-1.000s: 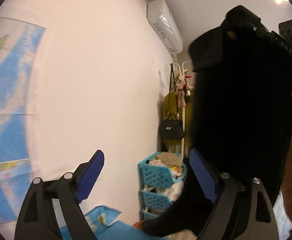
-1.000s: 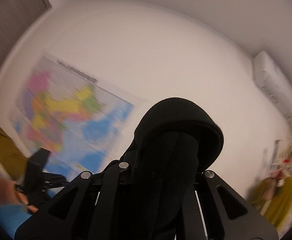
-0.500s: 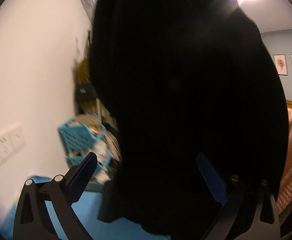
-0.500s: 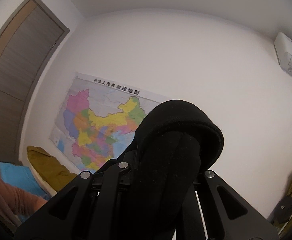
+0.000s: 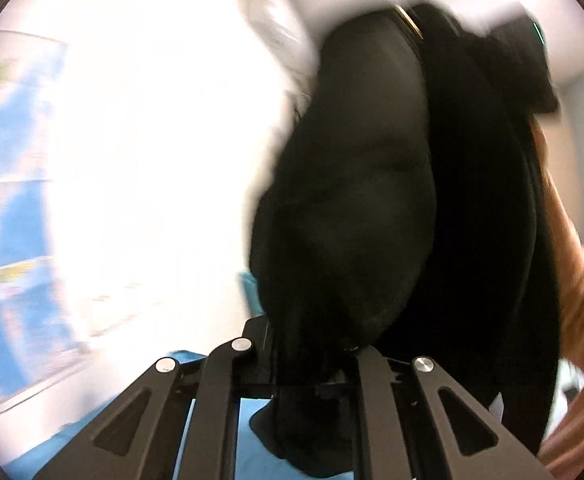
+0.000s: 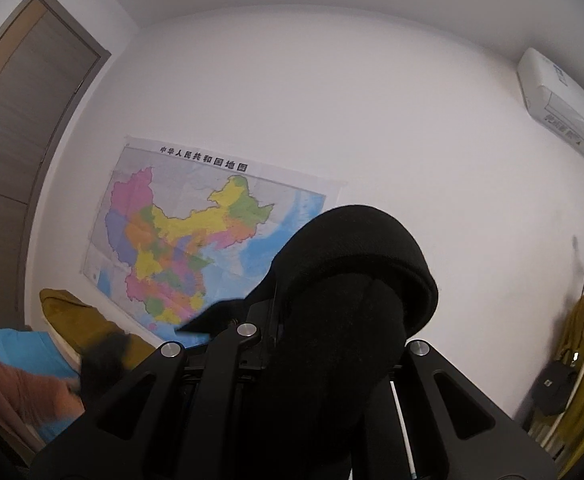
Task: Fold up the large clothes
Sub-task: 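Lift the jacket high with both tools, shaking it out to hang open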
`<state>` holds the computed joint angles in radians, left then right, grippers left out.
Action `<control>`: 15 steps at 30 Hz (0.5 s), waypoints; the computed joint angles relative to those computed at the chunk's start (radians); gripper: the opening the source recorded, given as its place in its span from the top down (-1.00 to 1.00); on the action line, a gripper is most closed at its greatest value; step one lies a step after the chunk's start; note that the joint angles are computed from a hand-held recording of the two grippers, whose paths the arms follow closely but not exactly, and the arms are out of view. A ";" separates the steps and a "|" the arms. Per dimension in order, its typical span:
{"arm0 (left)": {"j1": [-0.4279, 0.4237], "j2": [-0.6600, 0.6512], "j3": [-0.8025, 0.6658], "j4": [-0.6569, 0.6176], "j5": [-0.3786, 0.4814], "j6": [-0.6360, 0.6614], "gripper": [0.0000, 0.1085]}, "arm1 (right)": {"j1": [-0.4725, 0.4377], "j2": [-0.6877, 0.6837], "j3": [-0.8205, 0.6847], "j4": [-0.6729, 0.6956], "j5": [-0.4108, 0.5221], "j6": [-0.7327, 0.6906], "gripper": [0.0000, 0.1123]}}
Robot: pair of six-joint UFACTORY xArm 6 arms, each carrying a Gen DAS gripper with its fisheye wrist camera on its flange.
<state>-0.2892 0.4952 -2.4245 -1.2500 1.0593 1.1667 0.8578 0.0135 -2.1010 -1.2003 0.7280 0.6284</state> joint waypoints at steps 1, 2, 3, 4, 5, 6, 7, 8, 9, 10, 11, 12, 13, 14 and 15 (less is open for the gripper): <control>0.017 -0.046 0.048 -0.011 -0.041 0.001 0.83 | 0.008 -0.022 0.032 -0.023 0.017 0.016 0.86; 0.036 -0.088 0.087 -0.023 -0.060 0.005 0.83 | 0.011 -0.040 0.060 -0.034 0.023 0.029 0.86; 0.050 -0.130 0.130 -0.030 -0.078 0.009 0.83 | 0.012 -0.059 0.093 -0.045 0.028 0.046 0.86; 0.060 -0.194 0.201 -0.027 -0.121 0.030 0.83 | 0.010 -0.072 0.116 -0.045 0.024 0.055 0.86; 0.068 -0.248 0.262 -0.032 -0.156 0.061 0.83 | 0.003 -0.089 0.146 -0.035 0.014 0.070 0.85; 0.078 -0.302 0.320 -0.032 -0.192 0.084 0.83 | -0.006 -0.101 0.172 -0.016 -0.003 0.077 0.85; 0.101 -0.355 0.362 -0.019 -0.196 0.076 0.83 | -0.008 -0.119 0.204 -0.012 -0.014 0.087 0.85; 0.134 -0.406 0.395 -0.003 -0.180 0.065 0.83 | -0.010 -0.127 0.222 0.001 -0.024 0.084 0.85; 0.154 -0.414 0.395 0.013 -0.191 0.060 0.83 | -0.017 -0.132 0.239 0.021 -0.054 0.080 0.86; 0.167 -0.460 0.436 0.035 -0.210 0.063 0.83 | -0.026 -0.132 0.247 0.039 -0.086 0.082 0.86; 0.179 -0.515 0.474 0.054 -0.221 0.063 0.83 | -0.036 -0.132 0.254 0.059 -0.124 0.073 0.86; 0.148 -0.561 0.544 0.072 -0.274 0.089 0.82 | -0.050 -0.130 0.259 0.063 -0.166 0.071 0.86; 0.151 -0.606 0.586 0.114 -0.305 0.074 0.82 | -0.064 -0.125 0.260 0.071 -0.197 0.074 0.86; 0.113 -0.628 0.612 0.173 -0.352 0.036 0.81 | -0.094 -0.104 0.246 0.122 -0.248 0.064 0.86; 0.095 -0.651 0.639 0.246 -0.386 -0.026 0.81 | -0.116 -0.080 0.224 0.176 -0.276 0.038 0.86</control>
